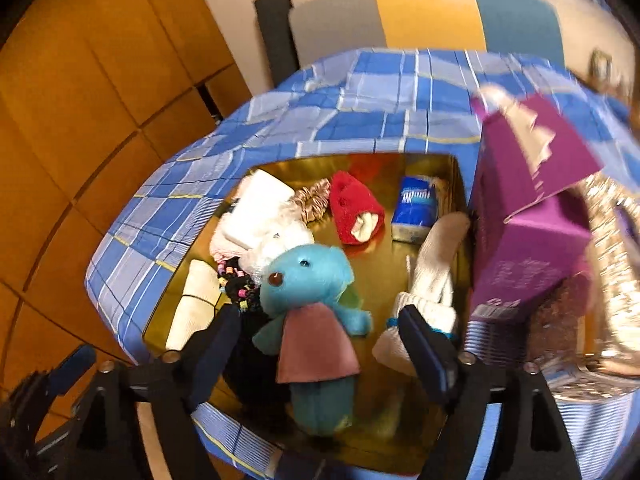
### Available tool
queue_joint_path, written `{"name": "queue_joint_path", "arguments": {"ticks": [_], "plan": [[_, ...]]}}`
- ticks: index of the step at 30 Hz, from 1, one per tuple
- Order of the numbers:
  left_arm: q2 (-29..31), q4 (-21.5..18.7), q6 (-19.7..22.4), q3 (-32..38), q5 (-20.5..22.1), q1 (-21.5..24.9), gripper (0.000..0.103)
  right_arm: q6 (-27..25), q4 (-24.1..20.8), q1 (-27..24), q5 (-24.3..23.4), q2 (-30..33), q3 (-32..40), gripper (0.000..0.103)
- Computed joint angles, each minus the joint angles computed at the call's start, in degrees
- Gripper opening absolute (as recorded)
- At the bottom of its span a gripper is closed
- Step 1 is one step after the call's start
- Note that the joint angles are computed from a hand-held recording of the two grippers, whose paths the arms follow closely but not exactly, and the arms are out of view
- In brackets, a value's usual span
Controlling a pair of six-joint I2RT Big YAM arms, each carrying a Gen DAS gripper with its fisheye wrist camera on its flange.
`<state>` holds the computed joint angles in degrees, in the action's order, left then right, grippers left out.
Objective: Organize soft objects
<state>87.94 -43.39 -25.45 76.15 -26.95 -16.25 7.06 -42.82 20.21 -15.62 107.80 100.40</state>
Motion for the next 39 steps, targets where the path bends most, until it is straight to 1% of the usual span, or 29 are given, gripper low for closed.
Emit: {"name": "queue_joint_path", "arguments": {"ticks": [3, 6, 7, 8, 10, 13, 17, 20, 23, 25, 29, 34, 36, 39], "plan": [[-0.13, -0.5, -0.34, 0.15, 0.91, -0.49, 0.047, -2.86, 2.24, 0.16, 2.08, -2.97, -3.02, 0.089], [-0.08, -1.08, -0.79, 0.48, 0.34, -1.12, 0.047, -4.61, 3.42, 0.24, 3.97, -5.26, -5.07, 0.091], [-0.11, -1.25, -0.93, 0.56, -0.13, -1.36, 0.047, -5.0, 3.93, 0.18, 4.4, -6.16, -5.9, 0.093], [-0.14, -1.46, -0.98, 0.65, -0.7, -1.63, 0.047, -5.34, 4.16, 0.21, 4.98, -6.75, -6.4, 0.098], [-0.22, -2.27, -1.49, 0.91, -1.45, -2.04, 0.047, -5.92, 4.57, 0.34, 6.55, -8.13, -7.55, 0.103], [-0.25, -3.73, -2.48, 1.23, -2.38, -2.45, 0.047, -6.02, 5.09, 0.26, 7.25, -9.82, -8.98, 0.103], [-0.65, -5.25, -3.06, 1.65, -2.02, -2.77, 0.047, -5.27, 5.28, 0.17, 8.39, -11.77, -10.45, 0.103], [-1.06, -5.33, -3.28, 1.57, -4.05, -3.5, 0.047, -4.55, 5.41, 0.25, 9.58, -12.89, -11.3, 0.103], [-1.28, -5.53, -3.07, 1.88, -5.05, -4.01, 0.047, -3.79, 5.24, 0.58, 11.4, -13.61, -11.8, 0.103], [-1.44, -5.75, -3.11, 2.12, -5.19, -4.16, 0.047, -3.34, 5.33, 0.71, 12.5, -14.13, -12.23, 0.103], [-1.91, -6.0, -3.53, 2.47, -5.79, -4.38, 0.047, -2.5, 5.79, 0.74, 13.24, -15.17, -12.94, 0.103], [-2.13, -6.69, -4.37, 3.29, -5.31, -4.09, 0.047, -2.29, 4.78, 1.0, 14.63, -15.52, -12.69, 0.103], [-2.12, -6.76, -4.38, 3.45, -5.74, -4.16, 0.047, -2.08, 5.01, 1.1, 15.42, -15.7, -12.88, 0.103], [-2.0, -7.19, -4.28, 3.87, -5.94, -4.22, 0.047, -1.56, 4.21, 1.41, 17.62, -15.48, -12.47, 0.103]]}}
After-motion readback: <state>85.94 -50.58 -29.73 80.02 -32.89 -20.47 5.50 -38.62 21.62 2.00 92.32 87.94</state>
